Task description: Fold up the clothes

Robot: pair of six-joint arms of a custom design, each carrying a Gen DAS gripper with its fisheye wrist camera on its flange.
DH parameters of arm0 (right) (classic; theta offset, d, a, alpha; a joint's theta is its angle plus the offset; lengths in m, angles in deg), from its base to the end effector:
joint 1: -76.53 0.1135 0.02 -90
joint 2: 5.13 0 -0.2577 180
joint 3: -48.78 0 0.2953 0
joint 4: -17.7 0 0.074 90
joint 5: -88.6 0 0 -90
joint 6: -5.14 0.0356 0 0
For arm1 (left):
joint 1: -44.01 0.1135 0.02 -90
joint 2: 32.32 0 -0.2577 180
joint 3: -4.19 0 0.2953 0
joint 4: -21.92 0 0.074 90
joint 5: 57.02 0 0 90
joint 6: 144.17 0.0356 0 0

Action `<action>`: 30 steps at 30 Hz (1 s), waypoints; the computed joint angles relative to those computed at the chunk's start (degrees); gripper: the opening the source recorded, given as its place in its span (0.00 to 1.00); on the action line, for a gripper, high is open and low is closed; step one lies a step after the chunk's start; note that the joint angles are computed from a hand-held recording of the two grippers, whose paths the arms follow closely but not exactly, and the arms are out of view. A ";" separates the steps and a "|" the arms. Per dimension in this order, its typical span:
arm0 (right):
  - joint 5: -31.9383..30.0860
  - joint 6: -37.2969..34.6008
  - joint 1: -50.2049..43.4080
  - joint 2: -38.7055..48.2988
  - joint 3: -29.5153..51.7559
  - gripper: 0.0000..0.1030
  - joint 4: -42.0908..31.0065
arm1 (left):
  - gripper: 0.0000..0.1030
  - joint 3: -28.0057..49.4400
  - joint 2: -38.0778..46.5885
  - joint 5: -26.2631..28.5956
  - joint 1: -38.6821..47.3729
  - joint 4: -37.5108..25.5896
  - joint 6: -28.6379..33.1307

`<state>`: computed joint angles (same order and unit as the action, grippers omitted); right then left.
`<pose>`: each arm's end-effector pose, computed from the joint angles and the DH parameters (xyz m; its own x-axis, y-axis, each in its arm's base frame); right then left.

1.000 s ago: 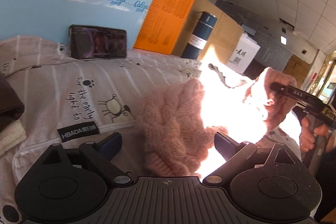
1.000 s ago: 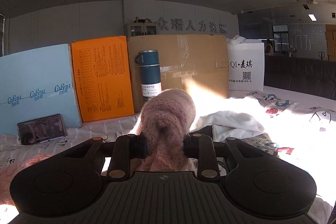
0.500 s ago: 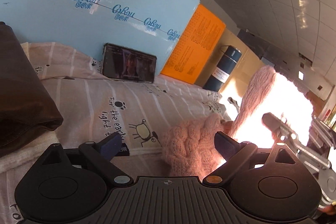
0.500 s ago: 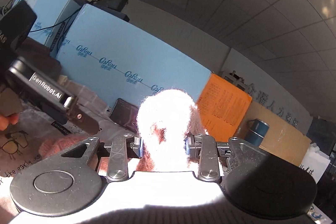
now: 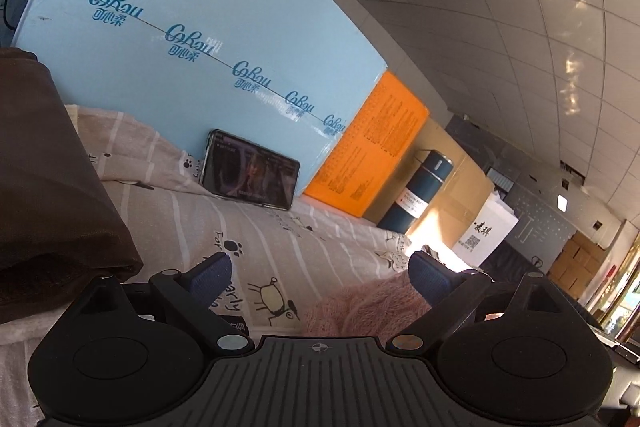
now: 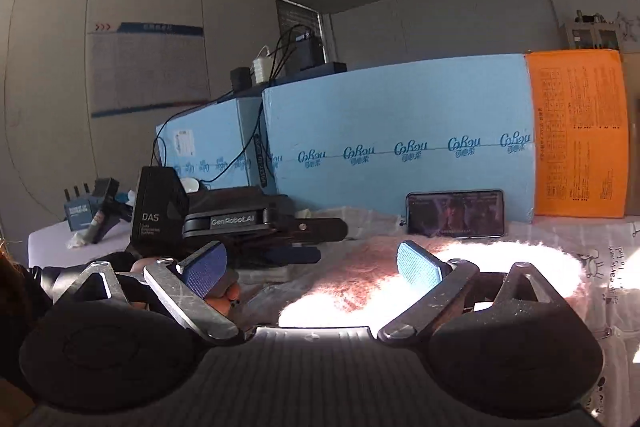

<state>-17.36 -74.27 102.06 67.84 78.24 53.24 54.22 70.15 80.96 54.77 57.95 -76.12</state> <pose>0.2357 0.1234 0.1416 -0.2443 0.0791 -0.9665 -0.6259 0.7484 0.2195 0.3483 0.0393 0.1034 -0.4724 -0.3445 -0.8113 0.4297 0.7136 -0.5532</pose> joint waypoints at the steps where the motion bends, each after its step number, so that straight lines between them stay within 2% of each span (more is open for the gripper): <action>1: -1.08 2.79 -2.45 0.07 -1.33 0.94 2.68 | 0.94 -0.36 0.25 0.62 0.10 1.84 -1.11; 3: -4.13 9.21 -7.70 1.64 -3.13 0.95 8.47 | 0.94 -0.90 -0.32 2.10 -0.17 2.58 -1.55; 4: -7.53 14.17 -10.64 4.75 -2.88 0.96 12.57 | 0.94 -1.14 -0.62 2.83 -0.34 2.86 -1.73; 7: -16.03 23.78 -16.89 11.24 -1.44 0.96 20.02 | 0.94 -1.80 -4.15 2.67 -2.49 -4.03 3.75; 10: -17.21 25.10 -17.61 11.82 -1.29 0.98 21.03 | 0.94 -1.56 -6.41 2.52 -4.75 -11.81 9.58; 11: -17.08 24.92 -17.45 11.62 -1.32 0.98 20.71 | 0.91 -1.34 -6.98 1.69 -5.63 -14.62 11.84; 12: -16.94 24.65 -17.30 11.31 -1.36 0.98 20.21 | 0.83 -1.34 -7.21 0.99 -6.46 -16.10 13.96; 14: -15.64 23.31 -16.41 10.39 -1.00 0.98 17.55 | 0.27 -1.35 -7.45 -0.70 -7.84 -17.60 17.84; 15: -14.70 22.56 -15.84 10.16 -0.70 0.98 16.16 | 0.20 -1.34 -7.55 -1.58 -8.53 -18.27 19.72; 19: -13.93 21.66 -15.31 11.23 0.12 0.98 14.96 | 0.20 -2.40 -8.31 -4.74 -8.19 -15.62 18.51; 22: -15.17 21.72 -15.73 11.77 0.14 0.98 15.55 | 0.24 0.08 -6.44 -8.76 -8.03 -19.45 19.05; 24: -15.98 21.17 -15.77 11.78 0.41 0.98 14.70 | 0.27 0.68 -5.38 -8.68 -8.09 -20.21 19.86; 28: -17.46 18.53 -15.22 11.42 2.12 1.00 9.18 | 0.41 0.86 -5.31 -9.28 -8.20 -20.63 19.92; 30: -15.46 15.89 -14.19 10.65 3.74 1.00 2.87 | 0.53 1.12 -5.17 -10.08 -8.12 -21.14 19.28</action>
